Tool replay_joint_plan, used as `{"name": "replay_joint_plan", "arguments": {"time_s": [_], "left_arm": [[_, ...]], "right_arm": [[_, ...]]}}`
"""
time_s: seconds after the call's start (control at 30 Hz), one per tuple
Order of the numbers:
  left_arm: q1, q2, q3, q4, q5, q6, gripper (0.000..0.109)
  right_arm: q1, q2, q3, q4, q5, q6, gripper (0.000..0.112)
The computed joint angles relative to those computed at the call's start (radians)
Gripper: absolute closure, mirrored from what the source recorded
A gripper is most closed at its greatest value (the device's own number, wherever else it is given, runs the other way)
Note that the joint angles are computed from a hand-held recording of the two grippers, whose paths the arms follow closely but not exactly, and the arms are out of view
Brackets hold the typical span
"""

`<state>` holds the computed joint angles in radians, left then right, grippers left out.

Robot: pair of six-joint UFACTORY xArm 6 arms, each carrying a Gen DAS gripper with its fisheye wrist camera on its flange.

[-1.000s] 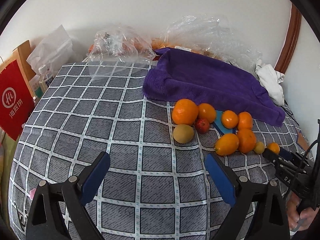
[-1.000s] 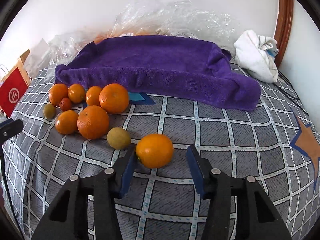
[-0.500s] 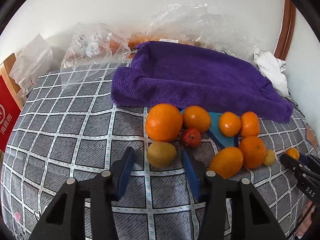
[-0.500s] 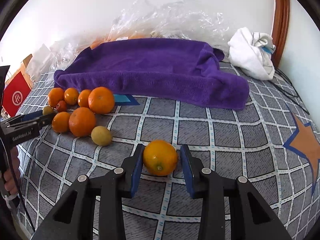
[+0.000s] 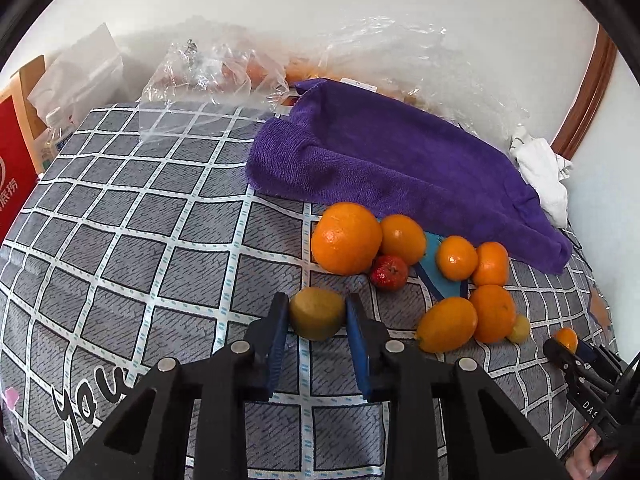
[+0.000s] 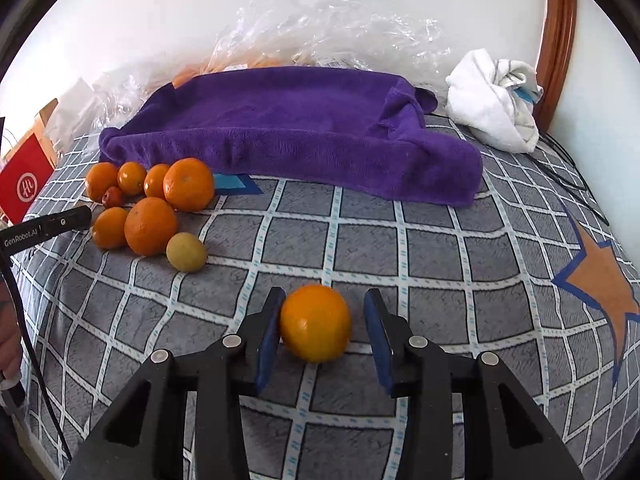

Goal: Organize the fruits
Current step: 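Carry the kiwi and orange over the purple towel with both tools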

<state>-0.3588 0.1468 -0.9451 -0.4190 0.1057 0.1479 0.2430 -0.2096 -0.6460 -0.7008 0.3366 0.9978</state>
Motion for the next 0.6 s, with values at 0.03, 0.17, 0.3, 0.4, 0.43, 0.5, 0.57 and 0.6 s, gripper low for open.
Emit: {"name": "replay_joint_plan", "arguments": {"time_s": [0.03, 0.17, 0.3, 0.4, 0.43, 0.5, 0.57, 0.6], "left_arm": [[-0.001, -0.004, 0.008, 0.003, -0.008, -0.004, 0.081], [0.001, -0.016, 0.024, 0.068, -0.012, -0.065, 0.081], [0.003, -0.033, 0.027, 0.036, 0.007, -0.048, 0.081], [0.005, -0.056, 0.043, 0.019, 0.011, -0.044, 0.081], [0.005, -0.063, 0.046, 0.008, 0.014, -0.035, 0.081], [0.012, -0.076, 0.055, 0.065, 0.018, -0.088, 0.081], [0.016, -0.087, 0.060, 0.094, 0.017, -0.115, 0.081], [0.016, -0.092, 0.060, 0.088, 0.019, -0.111, 0.081]], "right_arm": [[0.001, -0.004, 0.004, -0.011, 0.000, 0.014, 0.072], [0.002, -0.010, 0.010, -0.044, -0.004, 0.039, 0.080], [-0.003, -0.012, 0.015, -0.026, -0.016, 0.034, 0.080], [-0.004, -0.023, 0.022, -0.019, -0.019, 0.035, 0.080], [-0.006, -0.030, 0.027, -0.020, -0.026, 0.039, 0.080], [-0.010, -0.043, 0.033, -0.016, -0.031, 0.039, 0.080], [-0.010, -0.053, 0.033, -0.005, -0.022, 0.034, 0.080], [-0.010, -0.059, 0.033, -0.002, -0.020, 0.036, 0.080]]}}
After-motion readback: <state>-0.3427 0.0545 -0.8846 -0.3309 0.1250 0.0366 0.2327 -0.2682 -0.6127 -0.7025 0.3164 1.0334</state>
